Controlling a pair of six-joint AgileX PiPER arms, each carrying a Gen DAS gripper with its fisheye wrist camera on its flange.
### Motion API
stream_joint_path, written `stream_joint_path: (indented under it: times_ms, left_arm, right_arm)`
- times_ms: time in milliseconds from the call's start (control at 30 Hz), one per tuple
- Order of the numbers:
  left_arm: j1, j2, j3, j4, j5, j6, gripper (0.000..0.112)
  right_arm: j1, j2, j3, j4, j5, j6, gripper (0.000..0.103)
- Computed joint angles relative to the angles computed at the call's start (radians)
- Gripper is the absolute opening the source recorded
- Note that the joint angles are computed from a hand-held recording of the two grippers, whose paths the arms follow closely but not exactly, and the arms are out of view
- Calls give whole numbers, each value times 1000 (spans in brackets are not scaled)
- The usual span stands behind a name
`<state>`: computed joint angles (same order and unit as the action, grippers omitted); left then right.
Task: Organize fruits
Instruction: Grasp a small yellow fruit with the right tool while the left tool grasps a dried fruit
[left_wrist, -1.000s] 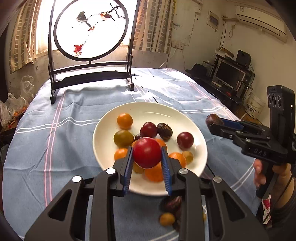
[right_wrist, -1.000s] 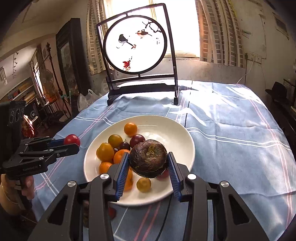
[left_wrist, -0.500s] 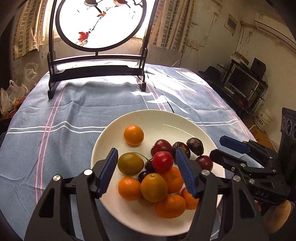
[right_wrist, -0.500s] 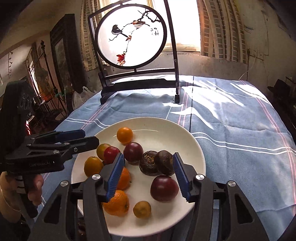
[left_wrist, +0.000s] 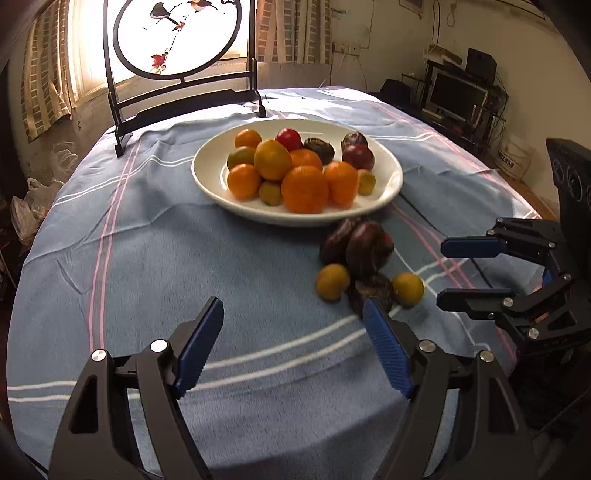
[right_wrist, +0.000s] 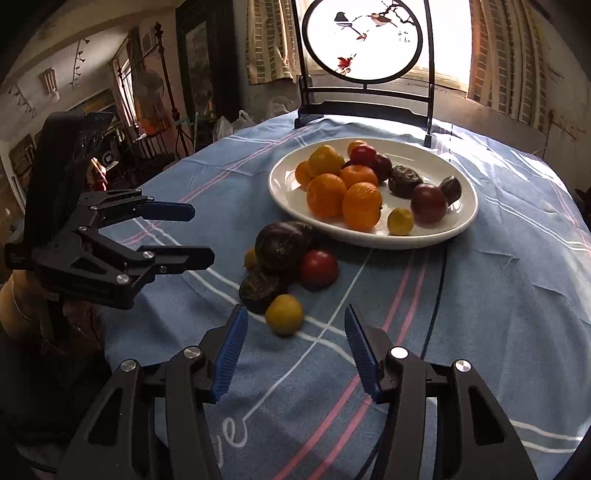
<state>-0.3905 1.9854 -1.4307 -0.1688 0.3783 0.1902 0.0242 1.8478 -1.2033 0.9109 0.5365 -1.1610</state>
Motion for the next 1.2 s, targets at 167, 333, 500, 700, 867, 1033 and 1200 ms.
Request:
stream_joint_path:
  times_ms: [167,333,500,700,867,1033,1200]
  left_arm:
    - [-17,0,55,2,-35,-21,76]
    - [-47,35,5,15,1,-29,64]
    - [-77,96,-92,-12,65,-41,51]
    - [-117,146,-174,138,80,-249,40]
    - [-148,184,-245,285,127,-395,40]
    - [-142,144,-174,240,81,-348,34]
    - [-112,38,-17,39,-16,-168,34]
  right_arm:
    - [58,58,-59,-133,-30,159,44]
    - [57,59,-55,-107,-49,147,25]
    - [-55,40,-24,61,-46,26,25]
    - [-152,66,-35,182,46,-60,25]
    - [-162,59,-15,259,59,-158,25]
    - [-184,64,-19,288,97,-172,25]
    - [-183,59,-8,306,95,-197,25]
